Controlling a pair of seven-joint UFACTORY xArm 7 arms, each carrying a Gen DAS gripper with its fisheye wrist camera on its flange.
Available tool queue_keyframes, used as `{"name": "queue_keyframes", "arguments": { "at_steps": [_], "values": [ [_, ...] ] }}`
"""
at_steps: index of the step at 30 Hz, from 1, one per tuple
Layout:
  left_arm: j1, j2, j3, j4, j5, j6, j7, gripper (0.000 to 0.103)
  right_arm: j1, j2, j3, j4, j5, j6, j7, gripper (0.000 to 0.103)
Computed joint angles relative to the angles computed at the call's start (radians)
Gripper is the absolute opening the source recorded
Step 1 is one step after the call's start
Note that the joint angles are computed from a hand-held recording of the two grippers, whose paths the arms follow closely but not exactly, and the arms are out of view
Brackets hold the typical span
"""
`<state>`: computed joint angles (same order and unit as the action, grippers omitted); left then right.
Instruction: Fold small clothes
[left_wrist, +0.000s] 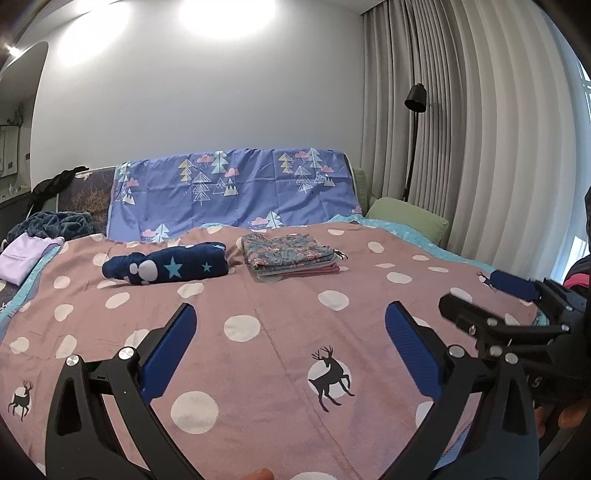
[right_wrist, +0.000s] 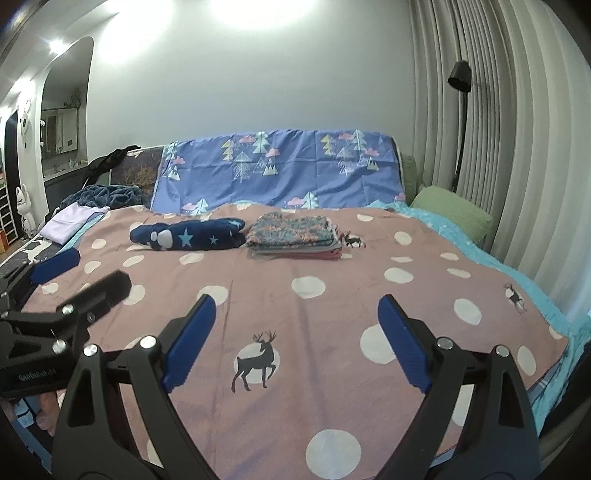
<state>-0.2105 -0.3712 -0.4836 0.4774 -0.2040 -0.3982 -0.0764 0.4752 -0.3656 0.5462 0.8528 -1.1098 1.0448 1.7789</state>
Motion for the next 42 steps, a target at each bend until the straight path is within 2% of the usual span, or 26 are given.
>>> {"name": "queue_keyframes", "arguments": {
  "at_steps": [3,9,12,19,24,27,35,42],
  "values": [
    [0.031,-0.006,-0.036,-0.006,-0.021,-0.001,0.011,0.102,0.000,0.001,0.002,-0.005,-0.001,-0.005,0.022,0.091],
    [0.151,-0.037,-0.171,-0.014,-0.105,0.004,0.017,0.102,0.007,0.006,-0.009,-0.016,0.008,-0.008,0.048,0.091],
    [0.185,-0.045,-0.205,-0.015,-0.112,-0.003,0.011,0.102,0.005,0.004,-0.014,-0.022,0.012,-0.016,0.054,0.091],
    [0.177,-0.025,-0.201,-0.017,-0.104,-0.022,0.007,0.102,0.001,0.001,-0.016,-0.028,0.014,-0.028,0.059,0.091],
    [0.207,-0.021,-0.238,-0.011,-0.141,-0.025,0.026,0.102,-0.002,-0.001,-0.012,-0.026,0.010,-0.030,0.057,0.091],
    [0.190,-0.009,-0.224,-0.014,-0.144,-0.035,0.026,0.102,-0.004,0.001,-0.012,-0.025,0.011,-0.031,0.053,0.091],
    [0.228,0.004,-0.272,-0.006,-0.207,-0.030,0.072,0.102,-0.004,0.012,-0.013,-0.018,0.000,-0.032,0.044,0.091],
    [0.224,0.025,-0.274,0.005,-0.237,-0.033,0.109,0.102,-0.002,0.019,-0.019,-0.014,-0.013,-0.026,0.058,0.091]
  ]
}}
